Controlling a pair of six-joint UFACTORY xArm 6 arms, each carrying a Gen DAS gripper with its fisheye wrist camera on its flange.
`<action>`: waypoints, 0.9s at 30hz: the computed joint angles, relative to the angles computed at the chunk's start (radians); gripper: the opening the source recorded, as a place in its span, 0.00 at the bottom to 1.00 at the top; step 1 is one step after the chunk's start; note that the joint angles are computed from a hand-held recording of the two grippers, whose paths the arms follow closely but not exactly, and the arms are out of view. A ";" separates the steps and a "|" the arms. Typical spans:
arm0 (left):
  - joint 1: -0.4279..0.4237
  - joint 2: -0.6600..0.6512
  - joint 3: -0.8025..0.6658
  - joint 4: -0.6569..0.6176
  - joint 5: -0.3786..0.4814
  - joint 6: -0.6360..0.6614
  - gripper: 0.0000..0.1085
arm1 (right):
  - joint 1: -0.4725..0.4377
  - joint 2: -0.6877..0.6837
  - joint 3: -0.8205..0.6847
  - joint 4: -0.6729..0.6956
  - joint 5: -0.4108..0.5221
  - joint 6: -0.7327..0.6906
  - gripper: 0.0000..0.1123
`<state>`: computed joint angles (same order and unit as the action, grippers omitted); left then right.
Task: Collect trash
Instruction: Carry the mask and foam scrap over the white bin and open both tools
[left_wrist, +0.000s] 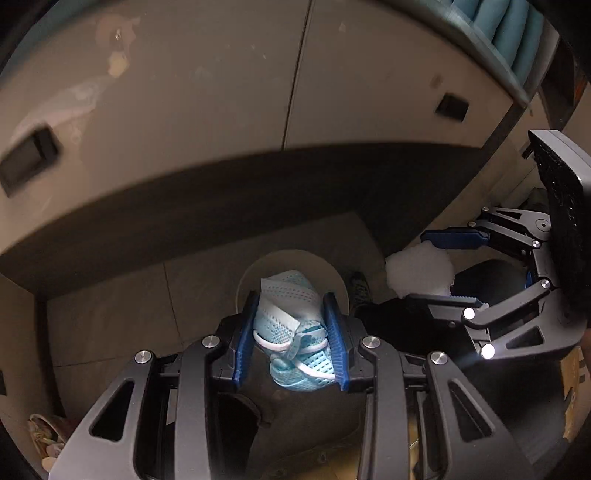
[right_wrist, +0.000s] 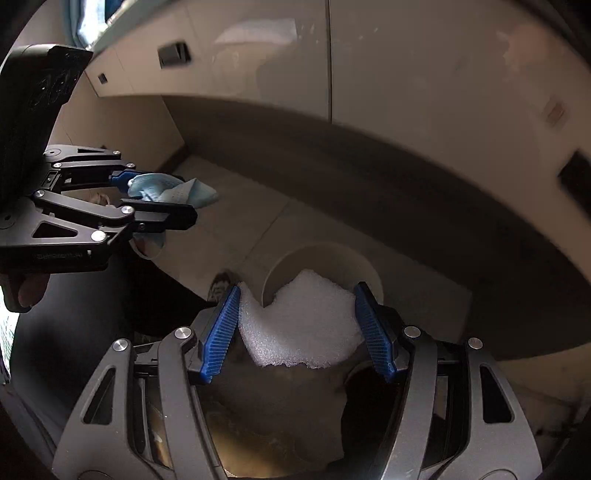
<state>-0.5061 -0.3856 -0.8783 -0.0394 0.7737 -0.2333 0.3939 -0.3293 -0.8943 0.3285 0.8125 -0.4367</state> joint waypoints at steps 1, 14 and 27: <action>0.002 0.021 0.010 -0.015 -0.018 0.012 0.31 | 0.004 0.015 0.009 -0.007 -0.011 0.000 0.53; -0.011 0.315 -0.004 -0.163 -0.194 0.223 0.34 | -0.002 0.251 -0.012 0.014 -0.056 -0.073 0.53; 0.035 0.450 -0.072 -0.213 -0.199 0.231 0.85 | 0.001 0.396 -0.105 -0.032 -0.014 -0.080 0.54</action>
